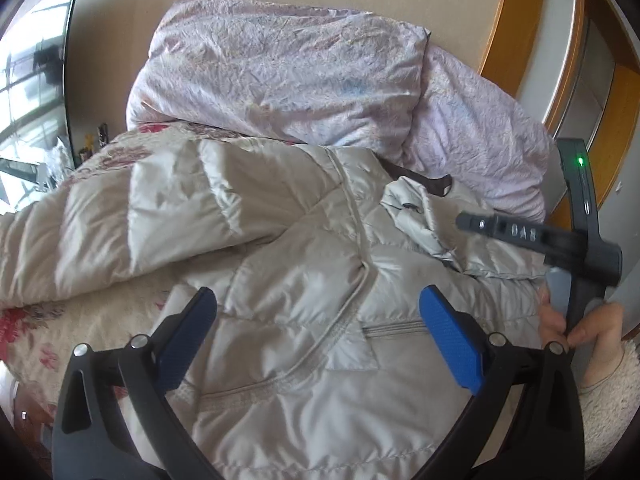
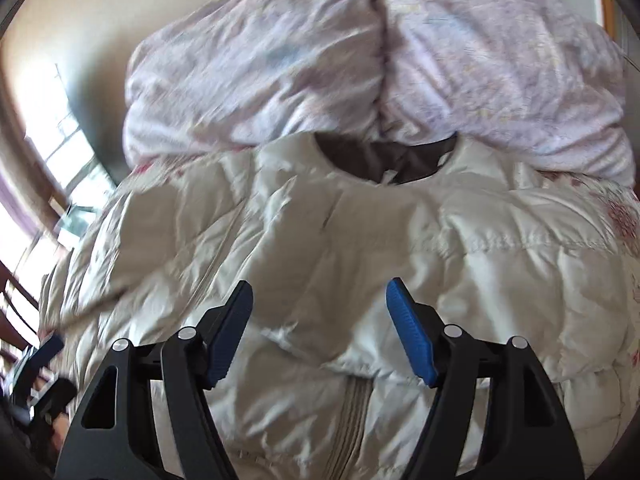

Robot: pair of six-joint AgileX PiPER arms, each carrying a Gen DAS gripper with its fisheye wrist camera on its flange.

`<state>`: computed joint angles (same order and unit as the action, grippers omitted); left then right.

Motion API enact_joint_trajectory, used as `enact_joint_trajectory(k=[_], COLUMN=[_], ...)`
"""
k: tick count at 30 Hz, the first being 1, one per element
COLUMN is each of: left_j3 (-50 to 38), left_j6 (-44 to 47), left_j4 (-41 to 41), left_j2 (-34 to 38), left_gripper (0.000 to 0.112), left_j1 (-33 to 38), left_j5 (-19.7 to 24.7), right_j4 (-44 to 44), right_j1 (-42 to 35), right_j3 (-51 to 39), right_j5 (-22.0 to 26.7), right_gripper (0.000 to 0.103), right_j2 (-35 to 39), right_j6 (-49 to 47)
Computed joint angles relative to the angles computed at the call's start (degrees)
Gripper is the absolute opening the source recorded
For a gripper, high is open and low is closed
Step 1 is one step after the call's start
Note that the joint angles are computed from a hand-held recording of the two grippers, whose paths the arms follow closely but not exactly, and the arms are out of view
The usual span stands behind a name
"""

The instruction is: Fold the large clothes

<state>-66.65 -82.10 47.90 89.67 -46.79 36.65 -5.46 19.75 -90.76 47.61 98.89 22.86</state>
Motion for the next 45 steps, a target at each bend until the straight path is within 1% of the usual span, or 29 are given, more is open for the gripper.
enact_joint_trajectory(k=[2,3,4,5,6,7,8,10,11,14,15,18,20,23,25,26,30,31,32,33,34,36,37,38,39,40,42,43,45], left_j3=[-0.70,-0.87,-1.18,-1.12,-1.46,-1.00,-0.36,2.25,3.86,8.19,9.79,12.83,14.71,16.02,16.71,16.98,19.43,19.93,19.91,20.42,21.23,22.49,23.06,23.49,23.56,23.48,23.05,22.48,19.90], left_j6=[4.21,6.45,8.95,10.04,10.72,10.69,10.71,9.76,9.50,9.78,10.99,14.71,17.92,19.32,19.66,20.08,23.97,22.48,21.20,21.25,21.20,22.58,23.74,24.62,26.42,27.67,29.68,29.93,27.42], left_j4=[-4.88,-7.69,-10.66,-12.15,-13.15,-13.37,-13.65,-13.68,-14.05,-16.52,-18.65,-24.62,-28.48,-30.48,-31.80,-32.95,-40.07,-38.88,-38.12,-38.58,-39.26,-41.82,-43.17,-44.23,-45.83,-46.71,-47.58,-46.88,-42.80], left_j2=[-0.13,-0.29,-0.29,-0.43,-0.45,-0.97,-1.70,-4.24,-5.79,-10.05,-11.55,-14.24,-15.82,-17.02,-17.36,-17.34,-16.81,-17.27,-17.29,-17.63,-18.22,-19.15,-19.43,-19.48,-19.33,-18.96,-18.59,-18.68,-18.69], left_gripper=[0.101,0.101,0.101,0.101,0.101,0.101,0.101,0.101,0.101,0.101,0.101,0.101,0.100,0.099,0.094,0.089,0.076,0.075,0.071,0.066,0.064,0.053,0.049,0.040,0.032,0.029,0.018,0.017,0.013], left_j1=[1.06,1.65,2.36,2.65,2.89,2.97,3.30,4.86,6.18,11.28,14.13,21.70,27.10,32.05,35.23,36.74,44.11,44.78,45.37,46.40,47.78,50.47,51.74,52.87,54.09,54.79,55.75,55.74,54.22], left_j5=[0.37,0.52,0.98,1.87,3.66,5.05,6.17,7.09,7.59,8.84,8.95,8.93,8.05,6.55,5.37,4.50,-0.96,-2.07,-1.91,-2.62,-3.95,-5.76,-6.62,-7.34,-7.65,-8.04,-8.66,-8.57,-6.69], right_j4=[-5.04,-7.69,-10.33,-15.26,-18.67,-19.78,-18.60,-11.40,-7.50,-2.75,-1.32,3.10,4.99,8.68,10.10,10.95,13.11,13.54,13.70,13.91,14.16,14.65,14.83,15.15,15.39,15.60,16.00,16.19,16.36], right_j1=[0.47,1.31,2.57,4.68,6.17,6.84,6.58,3.87,2.24,0.45,-0.03,-1.65,-2.06,-3.11,-3.46,-3.71,-4.80,-5.12,-5.34,-5.53,-5.71,-6.06,-6.15,-6.36,-6.46,-6.56,-6.77,-6.89,-7.25], right_j3=[-3.79,-6.60,-10.09,-11.29,-11.36,-12.18,-12.97,-11.89,-9.29,-3.19,-1.30,1.80,3.13,4.62,5.51,5.95,7.59,7.99,8.30,8.54,8.80,9.34,9.50,9.64,9.73,9.81,9.97,10.15,10.52], right_j5=[2.30,5.07,9.30,11.59,11.60,12.57,14.07,14.09,12.47,9.67,8.98,8.15,8.13,7.86,7.80,7.74,7.21,7.01,6.90,6.84,6.79,6.55,6.50,6.47,6.45,6.43,6.43,6.39,6.42], right_gripper=[0.071,0.071,0.072,0.073,0.073,0.073,0.073,0.074,0.076,0.083,0.084,0.084,0.084,0.084,0.084,0.084,0.084,0.084,0.084,0.084,0.084,0.084,0.084,0.084,0.084,0.084,0.084,0.084,0.084], right_j2=[4.21,7.47,11.46,14.55,15.36,15.70,15.58,12.94,10.22,4.09,2.12,-1.18,-2.60,-3.81,-4.42,-4.64,-5.74,-6.06,-6.37,-6.61,-6.85,-7.30,-7.44,-7.54,-7.61,-7.68,-7.87,-8.08,-8.73], right_j6=[5.89,7.03,7.11,7.98,8.44,7.88,8.24,7.29,6.81,5.50,4.79,2.19,1.66,-0.25,-0.91,-1.34,-2.55,-2.81,-2.86,-3.00,-3.16,-3.62,-3.85,-4.25,-4.52,-4.75,-5.31,-5.57,-6.27])
